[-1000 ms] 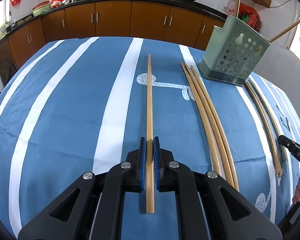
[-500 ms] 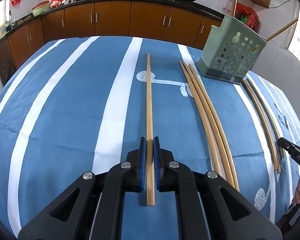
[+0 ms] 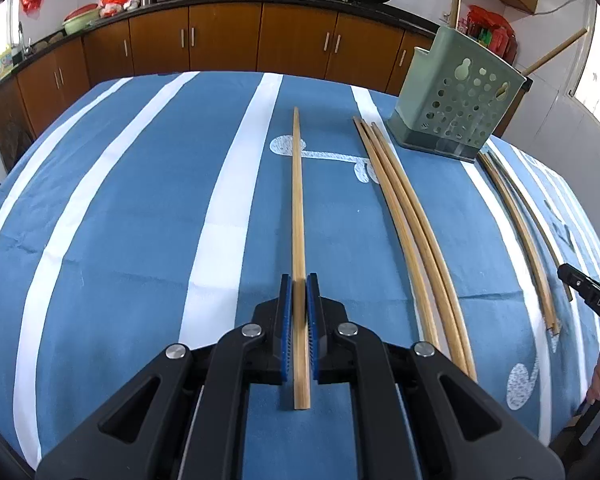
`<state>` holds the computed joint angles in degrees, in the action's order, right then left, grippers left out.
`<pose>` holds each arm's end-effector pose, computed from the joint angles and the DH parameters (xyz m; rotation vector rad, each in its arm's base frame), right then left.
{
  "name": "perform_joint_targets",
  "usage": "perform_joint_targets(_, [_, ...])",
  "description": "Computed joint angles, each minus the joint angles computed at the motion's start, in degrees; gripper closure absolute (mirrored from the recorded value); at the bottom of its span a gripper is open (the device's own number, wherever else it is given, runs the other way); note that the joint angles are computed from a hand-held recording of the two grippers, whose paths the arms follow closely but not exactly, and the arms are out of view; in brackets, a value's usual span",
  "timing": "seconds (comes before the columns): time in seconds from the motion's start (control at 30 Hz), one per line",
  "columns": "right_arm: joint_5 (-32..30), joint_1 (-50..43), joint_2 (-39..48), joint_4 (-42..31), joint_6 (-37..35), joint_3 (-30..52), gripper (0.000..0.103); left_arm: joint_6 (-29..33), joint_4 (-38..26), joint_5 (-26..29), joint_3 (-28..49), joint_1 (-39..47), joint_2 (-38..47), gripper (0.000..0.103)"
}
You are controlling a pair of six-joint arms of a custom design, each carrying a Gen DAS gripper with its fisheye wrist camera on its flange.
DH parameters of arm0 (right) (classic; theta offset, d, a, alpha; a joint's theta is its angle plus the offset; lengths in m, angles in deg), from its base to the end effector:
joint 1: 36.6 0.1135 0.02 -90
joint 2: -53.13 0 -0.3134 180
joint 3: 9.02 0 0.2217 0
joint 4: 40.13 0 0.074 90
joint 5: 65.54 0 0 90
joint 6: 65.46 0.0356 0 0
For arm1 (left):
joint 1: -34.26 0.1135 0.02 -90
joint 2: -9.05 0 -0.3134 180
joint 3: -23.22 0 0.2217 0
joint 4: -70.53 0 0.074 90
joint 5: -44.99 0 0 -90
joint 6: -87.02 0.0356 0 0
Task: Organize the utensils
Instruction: 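Lift both chopsticks upright and carry them over the green holder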
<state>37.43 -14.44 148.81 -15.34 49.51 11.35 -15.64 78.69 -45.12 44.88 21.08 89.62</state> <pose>0.1663 0.0591 0.1270 0.1582 2.4192 0.0951 0.1485 -0.0347 0.1479 0.0103 2.4665 -0.1943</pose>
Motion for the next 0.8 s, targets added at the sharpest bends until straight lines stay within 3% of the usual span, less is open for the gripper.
perform_joint_targets(0.4, [3.0, -1.0, -21.7, -16.4, -1.8, 4.8, 0.095, 0.5, -17.3, 0.6, 7.8, 1.3, -19.8, 0.095])
perform_joint_targets(0.8, [5.1, -0.5, -32.8, -24.0, -2.4, 8.4, 0.095, -0.2, -23.7, 0.7, 14.6, 3.1, -27.3, 0.095])
